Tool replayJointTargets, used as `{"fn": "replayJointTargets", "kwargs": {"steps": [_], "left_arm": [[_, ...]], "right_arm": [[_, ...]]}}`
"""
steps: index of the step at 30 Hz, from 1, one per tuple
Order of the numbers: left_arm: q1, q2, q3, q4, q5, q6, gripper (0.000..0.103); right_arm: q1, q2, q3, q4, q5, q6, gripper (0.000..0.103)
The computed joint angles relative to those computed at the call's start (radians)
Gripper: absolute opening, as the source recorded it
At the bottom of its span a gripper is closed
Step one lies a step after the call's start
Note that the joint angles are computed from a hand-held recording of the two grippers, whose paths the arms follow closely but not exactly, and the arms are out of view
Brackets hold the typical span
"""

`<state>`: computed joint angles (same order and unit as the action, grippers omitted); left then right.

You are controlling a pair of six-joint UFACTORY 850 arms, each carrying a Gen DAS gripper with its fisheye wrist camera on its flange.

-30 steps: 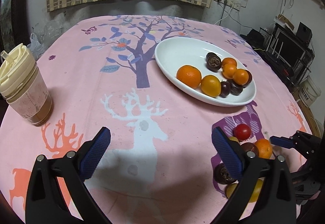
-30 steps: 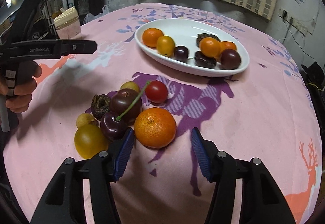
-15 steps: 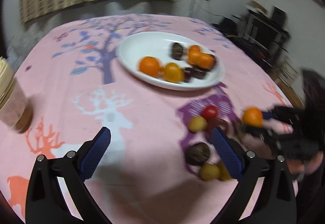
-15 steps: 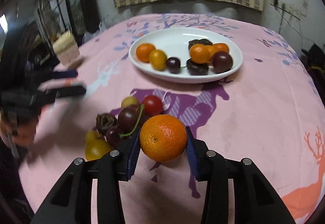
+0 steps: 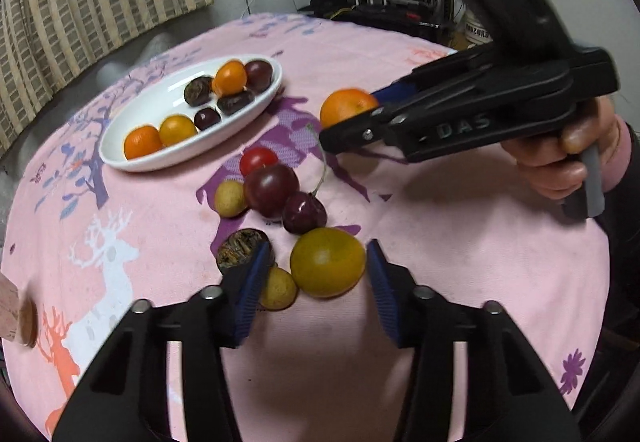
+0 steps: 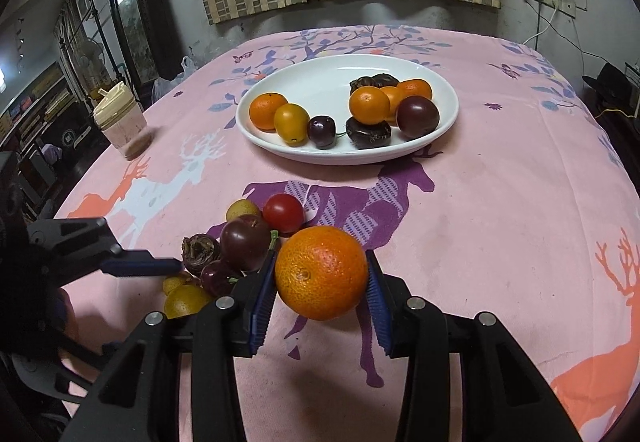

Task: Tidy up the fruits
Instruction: 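Grasp a yellow plum with the left tool while the right tool grasps an orange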

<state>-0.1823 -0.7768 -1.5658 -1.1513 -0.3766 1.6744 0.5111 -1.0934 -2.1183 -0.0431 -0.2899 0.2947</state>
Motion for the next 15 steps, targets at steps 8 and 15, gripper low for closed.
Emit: {"fn": "replayJointTargets", "kwargs": {"steps": [8, 15], "left_arm": [[0.001, -0.019, -0.025, 0.051, -0.042, -0.035, 0.045], [-0.045, -0.021, -0.014, 0.09, 0.085, -0.035, 0.045]], "right_arm": [[0.005, 0.004, 0.006, 0.001, 0.0, -0.01, 0.043], [0.001, 0.011, 0.017, 0.0, 0.011, 0.007, 0.043]]}}
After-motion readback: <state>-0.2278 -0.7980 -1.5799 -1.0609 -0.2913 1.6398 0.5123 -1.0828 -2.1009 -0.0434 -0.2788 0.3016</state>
